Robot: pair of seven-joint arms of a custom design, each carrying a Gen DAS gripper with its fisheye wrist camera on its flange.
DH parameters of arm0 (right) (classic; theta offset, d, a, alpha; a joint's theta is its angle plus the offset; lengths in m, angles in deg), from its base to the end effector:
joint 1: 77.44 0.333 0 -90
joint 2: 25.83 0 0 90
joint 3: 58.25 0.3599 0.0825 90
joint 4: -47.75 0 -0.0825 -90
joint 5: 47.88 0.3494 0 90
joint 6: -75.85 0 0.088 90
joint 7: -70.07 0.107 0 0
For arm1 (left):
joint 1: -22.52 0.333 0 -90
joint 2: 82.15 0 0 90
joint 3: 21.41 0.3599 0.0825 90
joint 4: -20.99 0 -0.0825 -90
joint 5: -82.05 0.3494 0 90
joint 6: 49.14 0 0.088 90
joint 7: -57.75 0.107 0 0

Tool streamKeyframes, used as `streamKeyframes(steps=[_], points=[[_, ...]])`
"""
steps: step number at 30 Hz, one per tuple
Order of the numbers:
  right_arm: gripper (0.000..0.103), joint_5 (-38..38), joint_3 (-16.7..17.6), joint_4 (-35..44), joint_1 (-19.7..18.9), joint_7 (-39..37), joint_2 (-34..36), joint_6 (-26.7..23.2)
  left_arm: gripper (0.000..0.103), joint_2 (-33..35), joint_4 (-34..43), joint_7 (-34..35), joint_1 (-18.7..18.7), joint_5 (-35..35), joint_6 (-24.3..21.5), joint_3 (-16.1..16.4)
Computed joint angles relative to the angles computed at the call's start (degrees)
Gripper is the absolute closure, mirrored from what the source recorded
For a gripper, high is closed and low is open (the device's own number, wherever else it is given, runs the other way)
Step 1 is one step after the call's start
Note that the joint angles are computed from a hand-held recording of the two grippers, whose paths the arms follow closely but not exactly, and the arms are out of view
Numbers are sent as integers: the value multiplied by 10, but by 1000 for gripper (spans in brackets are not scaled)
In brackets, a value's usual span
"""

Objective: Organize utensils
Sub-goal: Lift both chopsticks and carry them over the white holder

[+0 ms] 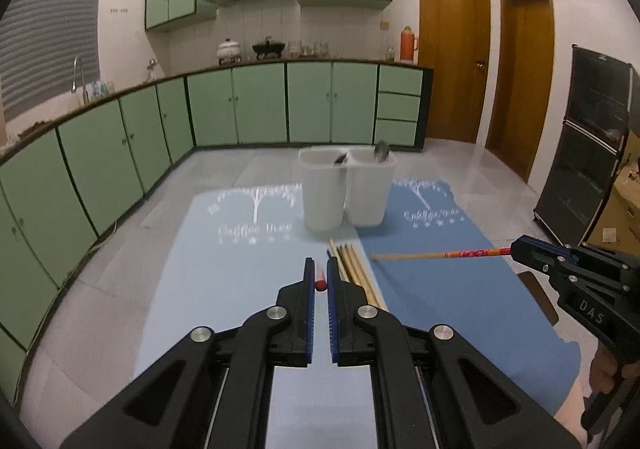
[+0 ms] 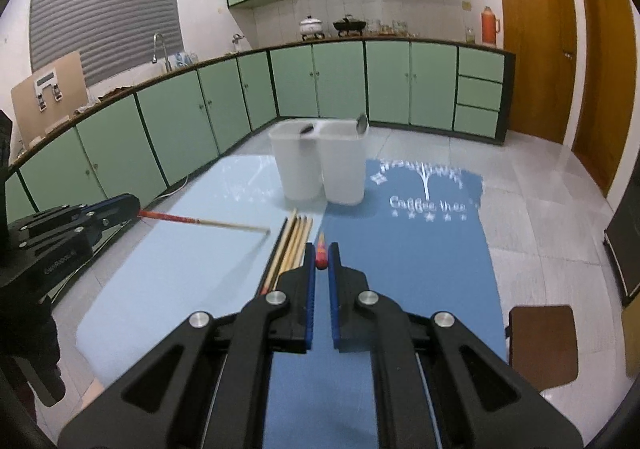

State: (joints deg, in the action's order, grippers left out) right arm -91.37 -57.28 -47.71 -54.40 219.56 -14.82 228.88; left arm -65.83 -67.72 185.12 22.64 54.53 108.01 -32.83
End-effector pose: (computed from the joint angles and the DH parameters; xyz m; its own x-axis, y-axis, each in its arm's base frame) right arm 0.5804 0.2798 0.6331 -0.0316 -0.9953 -0.0913 -0.5689 0.0930 -0.8171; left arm 0.6695 -0.0919 0.6458 -0.4378 -0.8990 -0.0110 -0.4963 0.2518 -0.8308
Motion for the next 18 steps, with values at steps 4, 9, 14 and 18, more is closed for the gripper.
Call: streamKeyframes(steps=[4,9,14,18], points=[[98,34,5,43,-8,-51,13,-11,97,18,40,4,-1,4,-7,-3],[98,91,9,104,-15,-134,37,-34,97,40,85,2,1,4,-27,-8],[98,145,8,160,-22,-201,61,-59,97,68,143,-9,1,14,-57,-8],[98,176,3,182,-28,-232,70,-62,97,86,182,-16,4,19,-78,-10]])
